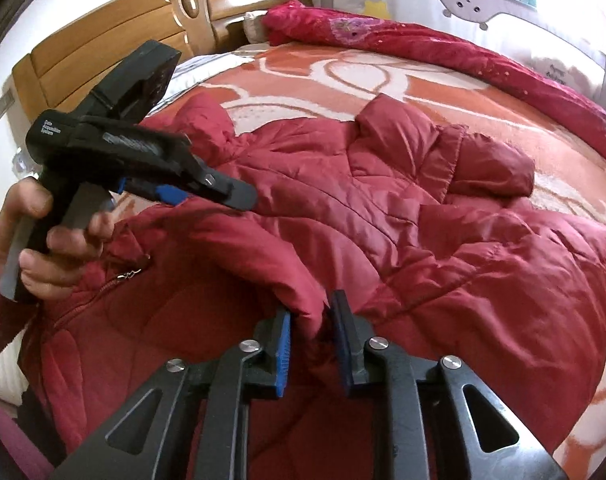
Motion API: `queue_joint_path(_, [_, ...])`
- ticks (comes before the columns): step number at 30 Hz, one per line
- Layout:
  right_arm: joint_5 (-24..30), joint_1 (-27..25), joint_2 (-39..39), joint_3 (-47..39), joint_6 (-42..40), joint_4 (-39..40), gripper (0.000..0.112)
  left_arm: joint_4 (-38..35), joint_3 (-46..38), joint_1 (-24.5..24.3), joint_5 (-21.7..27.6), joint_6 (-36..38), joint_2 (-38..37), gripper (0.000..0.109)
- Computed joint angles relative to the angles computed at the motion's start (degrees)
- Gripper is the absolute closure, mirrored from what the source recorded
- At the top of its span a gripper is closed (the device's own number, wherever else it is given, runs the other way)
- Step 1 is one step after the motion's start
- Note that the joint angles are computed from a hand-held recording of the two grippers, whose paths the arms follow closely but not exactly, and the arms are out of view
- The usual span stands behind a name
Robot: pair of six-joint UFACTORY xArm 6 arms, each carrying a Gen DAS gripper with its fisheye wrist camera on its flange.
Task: Fold large clothes
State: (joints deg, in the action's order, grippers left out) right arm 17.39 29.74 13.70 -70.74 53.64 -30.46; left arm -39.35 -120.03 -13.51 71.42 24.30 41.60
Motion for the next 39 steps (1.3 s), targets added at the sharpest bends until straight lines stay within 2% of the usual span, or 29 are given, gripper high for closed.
queue_joint_path(1, [0.00,0.13,-0.42,0.56,0.75,-0.34,0.083,0.01,-0.21,-0.12,0.41,0.45,-0.07,0.084])
queue_joint_path(2, [-0.22,0.26,-1.21,1.53,1.99,-1.02,0.078,0.62,1.28,-0.13,-1.22,1.78,-1.05,0.087])
queue_joint_path(3, [-0.41,0.27,-1.74,2.05,2.50,-1.16,0.069,0.73,3.18,-0.16,-3.10,3.09,-2.34,0.093])
queue_joint_path(4, [-1.01,0.24,-2.81,3.29,4.58,-2.76,0.066,1.56,5.60,-0.29,-5.52,4.38,-4.30,0.096])
queue_joint_path(9, [-0.24,-1.25,-9.21,9.55,21.56,-15.43,0.066,5.21,13.31,0.07,-17.23,6.41,-9.99,0.097])
queue_joint_path(11, [2.16,-2.18,-11.79,11.72,28.81,-20.25,0.066,5.21,13.01,1.31,-18.26,7.03,-9.86,0.097])
queue_joint_path(13, [5.33,-3.49,-13.78,13.71,33.14,-20.90,0.066,5.83,10.87,2.26,-17.81,6.65,-8.32,0.102])
queue_joint_path(16, [5.51,-6.21,-14.40,15.50,33.56,-17.58,0.065,10.92,10.65,2.05,-21.13,4.66,-7.25,0.107])
queue_joint_path(19, [3.77,-8.56,-12.72,15.93,29.68,-11.94,0.065,10.12,10.86,2.81,-20.37,3.86,-7.34,0.107])
queue_joint_path(23, [2.82,-8.69,-9.10,14.24,27.59,-9.91,0.064,1.91,17.86,2.72,-21.94,10.91,-13.54,0.107])
queue_joint_path(26, [2.92,-7.78,-7.60,13.24,29.39,-11.17,0.063,-2.79,17.65,1.80,-17.29,15.46,-14.85,0.107])
queue_joint_path(28, [3.74,-7.27,-7.07,12.53,29.49,-11.40,0.063,-2.18,16.31,0.36,-15.30,15.44,-14.12,0.106])
queue_joint_path(30, [4.62,-6.83,-6.74,11.74,29.22,-11.02,0.063,0.49,15.41,-1.76,-15.86,13.84,-12.94,0.106])
queue_joint_path(35, [2.76,-7.23,-7.43,12.50,27.06,-8.20,0.064,9.12,12.00,-4.71,-16.69,7.79,-7.60,0.106])
queue_joint_path(36, [2.63,-7.27,-8.37,13.09,28.15,-9.12,0.064,9.07,12.17,-4.61,-16.23,7.69,-7.29,0.106])
queue_joint_path(39, [4.38,-7.36,-12.02,13.88,36.40,-18.54,0.065,6.29,12.59,-3.52,-14.88,7.83,-7.05,0.106])
